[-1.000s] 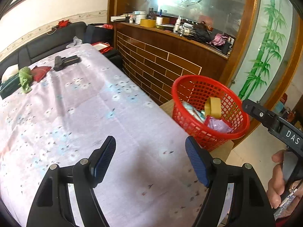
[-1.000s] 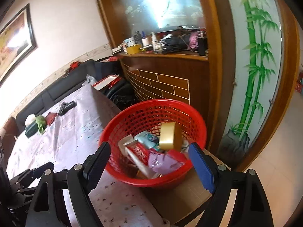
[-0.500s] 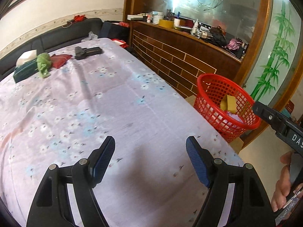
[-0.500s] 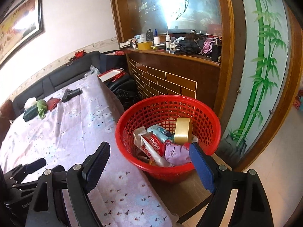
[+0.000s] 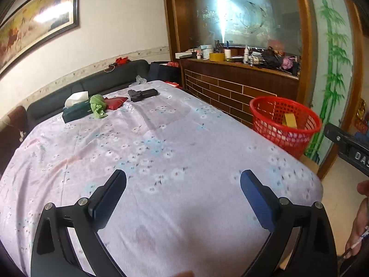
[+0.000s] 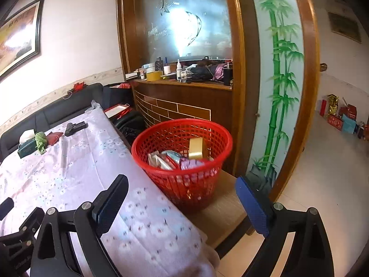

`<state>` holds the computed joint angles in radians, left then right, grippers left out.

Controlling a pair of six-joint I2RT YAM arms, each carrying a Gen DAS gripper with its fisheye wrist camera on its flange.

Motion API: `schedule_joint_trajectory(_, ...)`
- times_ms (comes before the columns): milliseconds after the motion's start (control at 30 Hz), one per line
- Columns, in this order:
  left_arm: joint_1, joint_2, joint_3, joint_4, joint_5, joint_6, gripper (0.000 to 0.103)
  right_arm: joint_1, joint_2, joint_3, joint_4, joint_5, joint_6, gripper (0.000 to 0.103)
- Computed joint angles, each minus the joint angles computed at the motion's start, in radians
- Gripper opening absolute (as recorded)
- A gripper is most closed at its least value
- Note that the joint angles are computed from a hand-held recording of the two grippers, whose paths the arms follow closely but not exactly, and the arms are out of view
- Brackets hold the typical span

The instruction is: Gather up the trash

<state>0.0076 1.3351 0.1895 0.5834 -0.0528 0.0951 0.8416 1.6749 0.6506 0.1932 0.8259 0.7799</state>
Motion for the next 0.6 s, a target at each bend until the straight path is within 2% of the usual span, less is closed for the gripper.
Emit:
schedule_joint_trajectory(133,-0.022,-0.046,-0.056,0.024,-0.039,0.000,0.099,0.047,0.012,-0.024,-0.011,0.050,0.056,0.096)
schedule_joint_trajectory(267,0.006,-0.086,-0.081,0.014,0.003,-0.003,0.100,0.086,0.027,-0.025,-0.014,0.098,0.076,0.097)
schedule_joint_trajectory(400,0.044,-0.091,-0.113,0.075,0.020,0.000,0.100,0.087,0.050,-0.005,-0.012,0.087,0.077,0.097)
schedule_joint_trajectory(600,0.038,-0.049,-0.127,0.142,-0.012,0.007,0.100,0.092,0.088,0.024,-0.007,0.075,0.055,0.097)
